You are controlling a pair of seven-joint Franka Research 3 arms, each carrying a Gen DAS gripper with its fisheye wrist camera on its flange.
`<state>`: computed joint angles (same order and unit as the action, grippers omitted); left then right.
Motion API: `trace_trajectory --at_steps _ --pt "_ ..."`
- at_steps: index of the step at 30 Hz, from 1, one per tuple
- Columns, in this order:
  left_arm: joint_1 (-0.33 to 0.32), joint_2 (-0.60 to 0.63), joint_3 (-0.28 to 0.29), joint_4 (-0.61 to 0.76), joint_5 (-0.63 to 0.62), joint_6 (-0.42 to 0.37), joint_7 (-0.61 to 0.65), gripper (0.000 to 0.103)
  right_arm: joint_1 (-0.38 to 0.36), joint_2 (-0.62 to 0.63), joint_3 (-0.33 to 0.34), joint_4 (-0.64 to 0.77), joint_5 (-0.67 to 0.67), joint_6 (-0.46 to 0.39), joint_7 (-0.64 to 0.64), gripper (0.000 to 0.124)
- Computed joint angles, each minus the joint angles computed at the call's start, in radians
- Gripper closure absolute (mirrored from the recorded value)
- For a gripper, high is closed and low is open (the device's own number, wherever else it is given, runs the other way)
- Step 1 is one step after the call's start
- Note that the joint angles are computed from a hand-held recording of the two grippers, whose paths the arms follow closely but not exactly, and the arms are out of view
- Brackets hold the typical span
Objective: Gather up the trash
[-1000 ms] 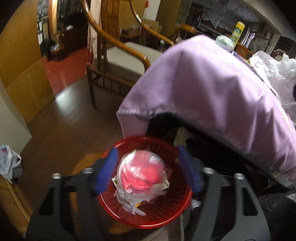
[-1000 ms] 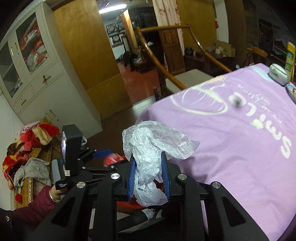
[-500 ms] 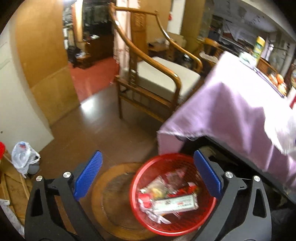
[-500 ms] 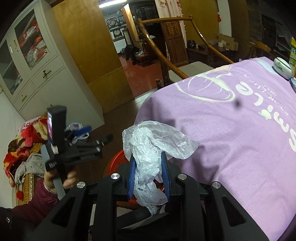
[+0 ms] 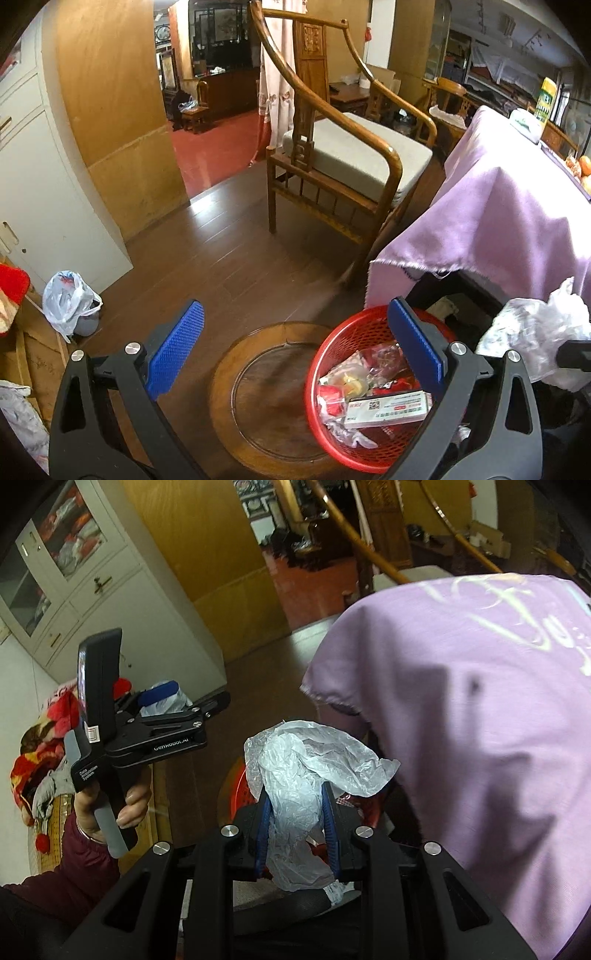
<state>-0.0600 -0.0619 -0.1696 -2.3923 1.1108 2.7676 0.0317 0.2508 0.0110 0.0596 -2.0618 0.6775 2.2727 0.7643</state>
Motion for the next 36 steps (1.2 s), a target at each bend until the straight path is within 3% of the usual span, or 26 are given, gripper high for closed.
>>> trace_trajectory --at_steps 18,21,23,31,36 --pt "0.054 0.008 0.039 -0.076 -0.082 0.075 0.012 0.007 0.039 0.177 0.038 0.116 -0.145 -0.04 0.1 0.096" --pt "0.059 0.013 0.039 -0.082 -0.1 0.094 0.025 0.007 0.055 0.23 0.041 0.156 -0.202 -0.046 0.143 0.074" --pt "0.057 0.018 0.036 -0.082 -0.111 0.095 0.044 0.007 0.062 0.241 0.042 0.154 -0.225 -0.03 0.167 0.074" --pt "0.041 0.026 0.029 -0.071 -0.13 0.104 0.082 0.007 0.048 0.162 0.048 0.086 -0.206 0.028 0.118 0.074" --pt "0.017 0.018 0.01 -0.047 -0.124 0.079 0.105 0.007 0.039 0.052 0.036 -0.008 -0.174 0.11 0.072 0.068"
